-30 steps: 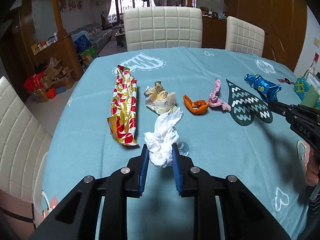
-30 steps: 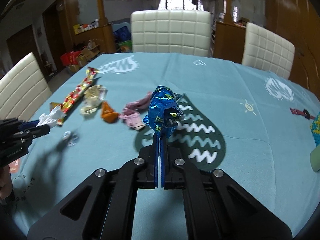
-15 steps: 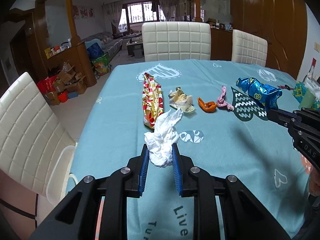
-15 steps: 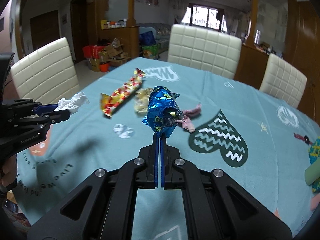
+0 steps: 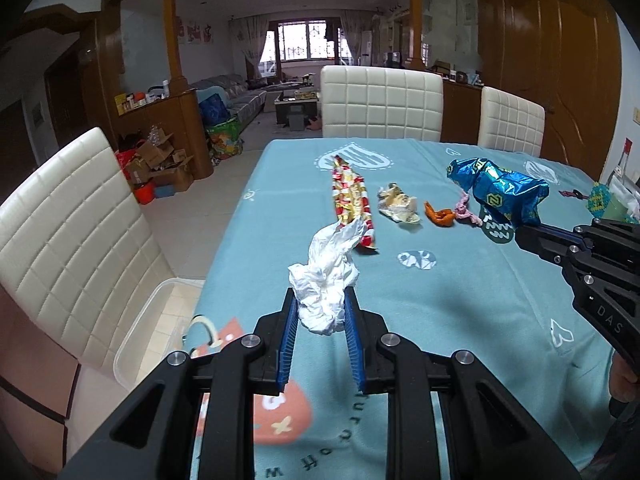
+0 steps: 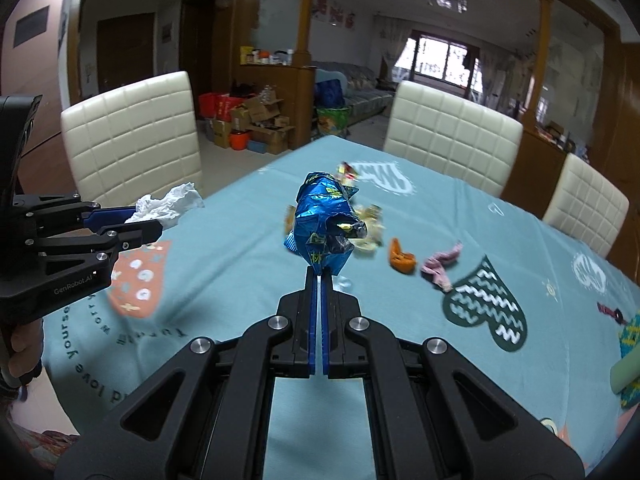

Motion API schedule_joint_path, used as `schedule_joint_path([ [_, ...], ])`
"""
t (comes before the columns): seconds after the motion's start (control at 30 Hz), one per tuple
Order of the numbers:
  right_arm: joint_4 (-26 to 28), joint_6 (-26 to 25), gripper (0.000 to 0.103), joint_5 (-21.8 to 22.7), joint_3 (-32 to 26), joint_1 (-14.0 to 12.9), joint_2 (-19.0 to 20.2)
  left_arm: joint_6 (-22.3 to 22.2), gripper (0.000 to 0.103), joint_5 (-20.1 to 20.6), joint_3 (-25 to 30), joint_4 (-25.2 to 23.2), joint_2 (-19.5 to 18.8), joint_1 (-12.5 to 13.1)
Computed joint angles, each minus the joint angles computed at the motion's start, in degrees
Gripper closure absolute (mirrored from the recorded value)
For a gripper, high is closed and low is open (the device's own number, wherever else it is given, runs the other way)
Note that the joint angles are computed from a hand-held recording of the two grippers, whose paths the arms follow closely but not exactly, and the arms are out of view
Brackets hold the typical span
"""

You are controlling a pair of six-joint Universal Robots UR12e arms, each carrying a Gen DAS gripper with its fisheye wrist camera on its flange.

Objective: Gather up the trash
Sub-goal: 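Carry the white tissue and blue wrapper over the clear bin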

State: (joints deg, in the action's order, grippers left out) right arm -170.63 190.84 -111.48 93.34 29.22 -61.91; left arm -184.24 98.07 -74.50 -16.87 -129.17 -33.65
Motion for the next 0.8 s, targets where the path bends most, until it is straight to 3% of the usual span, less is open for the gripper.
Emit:
schedule_joint_path([
  [0.33,3.9,-5.7,0.101,3.5,-8.7,1.9,5.2,-3.4,0.08,1.9,-4.8,2.7,2.4,2.7],
  [0.8,12.1,-11.3,0.101,8.6,-22.9,3.0,13.9,-6.9,0.08,4.9,-6.7,1.6,2.7,6.1],
])
